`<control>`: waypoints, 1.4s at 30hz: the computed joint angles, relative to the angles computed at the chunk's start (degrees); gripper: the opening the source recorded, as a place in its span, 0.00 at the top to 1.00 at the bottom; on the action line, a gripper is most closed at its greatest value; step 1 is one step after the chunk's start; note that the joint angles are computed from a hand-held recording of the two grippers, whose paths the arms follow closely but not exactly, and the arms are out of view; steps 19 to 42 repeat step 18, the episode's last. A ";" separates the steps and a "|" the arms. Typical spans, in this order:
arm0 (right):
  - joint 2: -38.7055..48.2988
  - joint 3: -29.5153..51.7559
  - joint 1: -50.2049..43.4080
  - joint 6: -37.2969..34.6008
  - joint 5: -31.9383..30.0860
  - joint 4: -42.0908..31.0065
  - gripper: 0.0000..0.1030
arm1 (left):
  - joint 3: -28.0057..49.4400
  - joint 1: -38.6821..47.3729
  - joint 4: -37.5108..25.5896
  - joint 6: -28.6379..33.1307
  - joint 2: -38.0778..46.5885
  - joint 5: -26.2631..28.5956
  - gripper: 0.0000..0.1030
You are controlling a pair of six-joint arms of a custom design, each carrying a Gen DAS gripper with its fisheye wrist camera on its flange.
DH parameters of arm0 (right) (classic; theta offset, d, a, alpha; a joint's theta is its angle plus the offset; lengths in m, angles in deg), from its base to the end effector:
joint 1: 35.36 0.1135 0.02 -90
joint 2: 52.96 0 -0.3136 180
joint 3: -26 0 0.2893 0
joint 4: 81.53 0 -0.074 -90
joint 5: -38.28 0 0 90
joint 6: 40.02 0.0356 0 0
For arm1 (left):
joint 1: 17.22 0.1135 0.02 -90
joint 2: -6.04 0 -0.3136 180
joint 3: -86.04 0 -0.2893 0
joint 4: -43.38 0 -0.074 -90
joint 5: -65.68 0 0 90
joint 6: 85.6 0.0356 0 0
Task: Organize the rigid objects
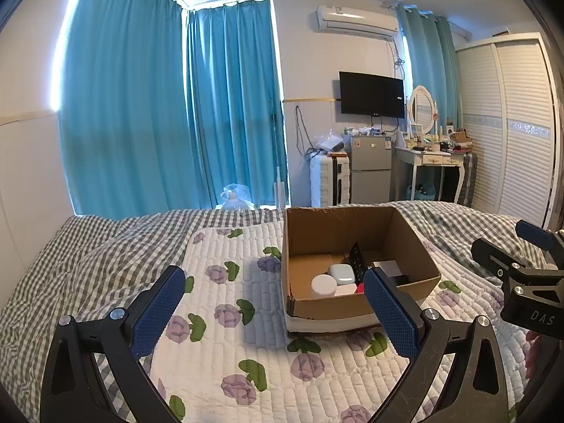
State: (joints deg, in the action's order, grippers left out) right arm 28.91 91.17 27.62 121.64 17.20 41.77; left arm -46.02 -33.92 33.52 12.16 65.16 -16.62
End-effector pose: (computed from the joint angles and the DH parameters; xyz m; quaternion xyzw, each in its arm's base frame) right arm 0.1557 0.2322 0.2576 0.1432 0.8074 -0.1061 0.5625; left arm 0.2332 -0.0749 0.2873 0.2114 0.7957 -0.0992 0.5588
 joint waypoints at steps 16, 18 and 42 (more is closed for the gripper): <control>0.93 -0.20 -0.02 1.08 -0.73 0.04 0.00 | -0.04 0.00 -0.56 -0.66 0.11 -0.03 0.00; 1.00 -0.22 0.01 0.97 -0.78 0.21 0.00 | -0.06 0.06 -0.63 -0.80 0.07 -0.08 0.00; 1.00 -0.22 0.01 0.97 -0.78 0.21 0.00 | -0.06 0.06 -0.63 -0.80 0.07 -0.08 0.00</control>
